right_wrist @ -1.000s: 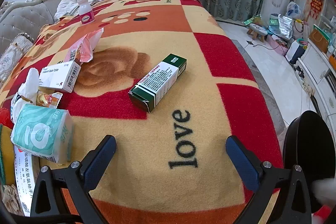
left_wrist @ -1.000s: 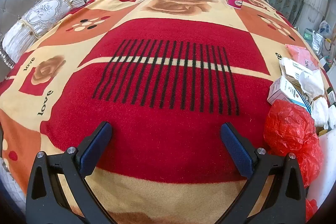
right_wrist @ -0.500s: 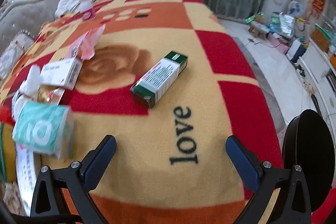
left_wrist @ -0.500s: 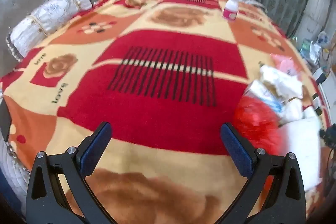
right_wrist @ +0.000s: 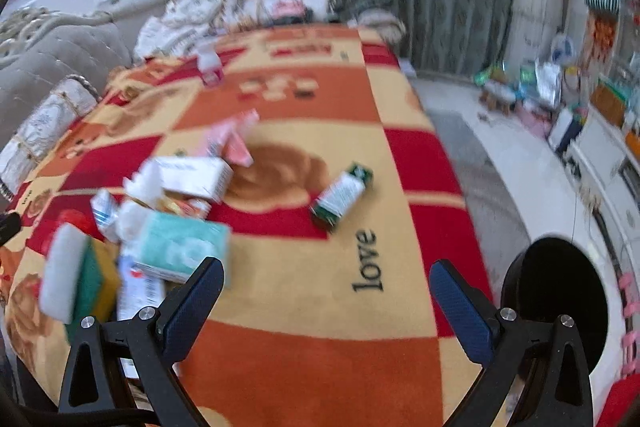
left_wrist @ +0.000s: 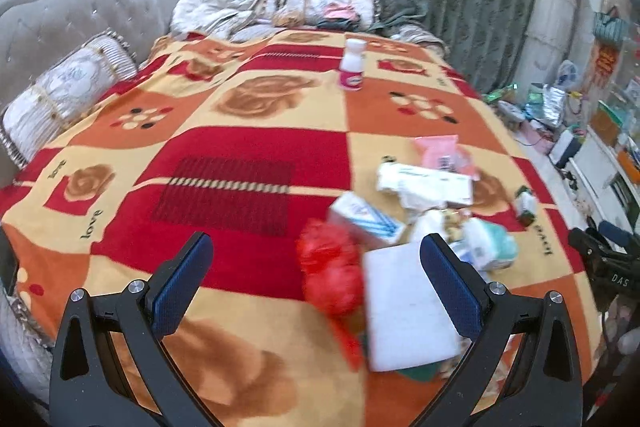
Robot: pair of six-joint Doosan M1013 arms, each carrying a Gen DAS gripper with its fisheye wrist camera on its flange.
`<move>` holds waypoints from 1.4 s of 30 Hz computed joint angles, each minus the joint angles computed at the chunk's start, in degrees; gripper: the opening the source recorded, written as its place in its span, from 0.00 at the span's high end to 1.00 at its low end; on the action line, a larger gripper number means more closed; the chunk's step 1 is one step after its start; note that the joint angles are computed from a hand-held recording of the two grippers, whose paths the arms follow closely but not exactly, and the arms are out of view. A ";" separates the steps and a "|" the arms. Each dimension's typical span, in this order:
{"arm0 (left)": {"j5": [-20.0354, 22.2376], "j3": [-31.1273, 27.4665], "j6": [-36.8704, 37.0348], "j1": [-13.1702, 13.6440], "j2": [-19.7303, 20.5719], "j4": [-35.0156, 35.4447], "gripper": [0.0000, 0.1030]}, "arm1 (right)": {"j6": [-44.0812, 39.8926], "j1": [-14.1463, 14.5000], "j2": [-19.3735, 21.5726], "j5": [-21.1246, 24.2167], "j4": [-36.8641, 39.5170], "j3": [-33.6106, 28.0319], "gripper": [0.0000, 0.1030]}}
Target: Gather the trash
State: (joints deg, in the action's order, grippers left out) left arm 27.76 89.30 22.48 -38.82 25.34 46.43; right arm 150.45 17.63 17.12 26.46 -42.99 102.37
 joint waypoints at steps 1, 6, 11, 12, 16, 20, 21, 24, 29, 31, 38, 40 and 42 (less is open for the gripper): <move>-0.20 0.05 -0.64 -0.29 -0.05 0.68 0.00 | 2.32 0.46 -0.34 -0.40 -2.95 0.14 0.00; -0.72 -0.59 -2.55 -1.62 -0.05 3.95 0.00 | 12.81 1.87 -1.76 -2.79 -13.69 1.00 0.00; -1.25 -0.54 -5.60 -2.28 -0.35 6.85 0.00 | 21.08 3.14 -2.98 -3.22 -22.52 1.99 0.00; -0.92 -0.52 -6.75 -2.48 -0.39 8.00 0.00 | 22.01 3.28 -3.21 -3.29 -23.26 2.06 0.00; 1.66 -0.87 -10.09 -3.33 -0.21 11.34 0.00 | 25.12 3.53 -3.62 -3.46 -25.86 2.25 0.00; 1.36 -0.60 -11.70 -3.46 -0.45 12.48 0.00 | 26.00 3.70 -3.81 -3.62 -27.02 2.23 0.00; 1.30 -0.57 -12.02 -3.47 -0.48 12.79 0.00 | 26.89 3.79 -3.89 -3.54 -27.98 2.31 0.00; 1.29 -0.61 -12.58 -3.45 -0.51 13.25 0.00 | 27.91 4.06 -3.96 -3.13 -29.31 2.28 0.00; 1.42 -0.27 -15.47 -3.52 -0.79 15.67 0.00 | 29.91 4.22 -4.00 -3.11 -31.42 2.30 0.00; 1.81 -0.34 -16.27 -3.60 -0.77 16.52 0.00 | 30.76 4.29 -4.06 -3.08 -32.33 2.43 0.00; 1.86 -0.26 -16.54 -3.69 -0.86 16.80 0.00 | 31.98 4.23 -4.24 -3.75 -33.39 2.57 0.00; 1.90 -0.39 -16.42 -3.65 -0.76 16.70 0.00 | 31.98 4.25 -4.22 -3.70 -33.39 2.51 0.00; 1.77 -0.37 -16.42 -3.63 -0.78 16.62 0.00 | 32.12 4.26 -4.21 -3.69 -33.72 2.43 0.00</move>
